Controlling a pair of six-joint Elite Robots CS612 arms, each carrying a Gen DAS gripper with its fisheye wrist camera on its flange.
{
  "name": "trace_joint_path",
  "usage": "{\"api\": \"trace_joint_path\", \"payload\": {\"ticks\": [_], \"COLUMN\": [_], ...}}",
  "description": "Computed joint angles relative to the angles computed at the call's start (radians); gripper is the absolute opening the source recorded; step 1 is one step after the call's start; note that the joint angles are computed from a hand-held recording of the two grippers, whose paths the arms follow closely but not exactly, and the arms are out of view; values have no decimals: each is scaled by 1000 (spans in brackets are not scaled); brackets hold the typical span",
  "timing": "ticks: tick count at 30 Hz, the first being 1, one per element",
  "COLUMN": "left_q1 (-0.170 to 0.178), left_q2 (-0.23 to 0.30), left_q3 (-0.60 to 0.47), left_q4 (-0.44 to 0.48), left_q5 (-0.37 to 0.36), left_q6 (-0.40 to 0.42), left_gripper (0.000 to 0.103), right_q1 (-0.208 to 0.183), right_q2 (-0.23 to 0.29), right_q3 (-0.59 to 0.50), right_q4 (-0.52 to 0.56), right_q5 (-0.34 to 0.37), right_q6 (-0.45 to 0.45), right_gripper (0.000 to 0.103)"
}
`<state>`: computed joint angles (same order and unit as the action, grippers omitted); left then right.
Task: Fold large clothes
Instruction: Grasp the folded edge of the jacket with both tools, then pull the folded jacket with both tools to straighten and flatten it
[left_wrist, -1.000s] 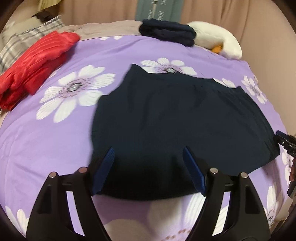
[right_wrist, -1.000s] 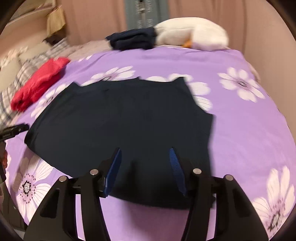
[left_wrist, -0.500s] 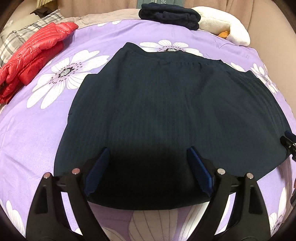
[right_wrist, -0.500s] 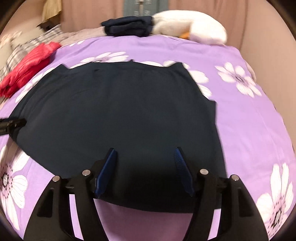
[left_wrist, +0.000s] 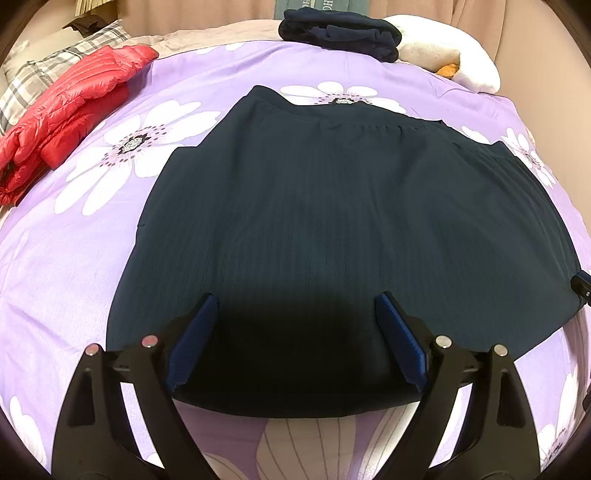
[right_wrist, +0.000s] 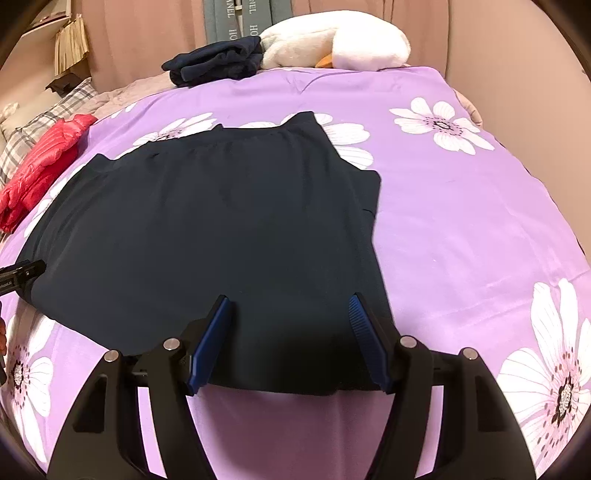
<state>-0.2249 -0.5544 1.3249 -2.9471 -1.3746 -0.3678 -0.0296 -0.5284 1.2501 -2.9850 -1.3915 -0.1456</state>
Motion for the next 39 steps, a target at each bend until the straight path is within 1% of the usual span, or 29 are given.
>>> {"api": "trace_joint_path", "payload": {"ticks": [2, 5, 7, 15, 25, 27, 29, 30, 32, 35, 37, 39], "left_q1": [1, 1, 2, 1, 1, 1, 1, 1, -2, -14, -26, -40], "left_q2": [0, 0, 1, 0, -1, -6, -15, -21, -32, -46, -49, -43], "left_q3": [-1, -1, -1, 0, 4, 9, 17, 21, 33, 52, 52, 38], "left_q4": [2, 1, 1, 6, 5, 11, 20, 25, 17, -44, -75, -81], "left_q5": [-2, -1, 0, 2, 0, -2, -5, -8, -18, -31, -36, -34], "left_q6": [0, -3, -3, -3, -4, -18, -54, -76, -93, -65, -33, -1], "left_gripper": [89, 89, 90, 90, 92, 92, 92, 91, 91, 91, 91, 91], "right_q1": [-3, -12, -11, -26, -27, -28, -29, -28, -23, -10, 2, 20], "right_q2": [-1, -4, -5, -6, -11, -15, -25, -33, -43, -55, -56, -47], "right_q3": [3, 9, 10, 17, 24, 29, 42, 53, 61, 71, 68, 46], "right_q4": [1, 7, 7, 21, 18, 9, -16, -42, -71, -125, -150, -134], "right_q5": [-11, 4, -18, 12, -4, -15, -18, -24, -29, -7, 43, 101], "right_q6": [12, 32, 32, 91, 88, 96, 107, 109, 101, 71, 57, 31], "right_gripper": [66, 66, 66, 66, 66, 66, 66, 66, 66, 68, 68, 68]}}
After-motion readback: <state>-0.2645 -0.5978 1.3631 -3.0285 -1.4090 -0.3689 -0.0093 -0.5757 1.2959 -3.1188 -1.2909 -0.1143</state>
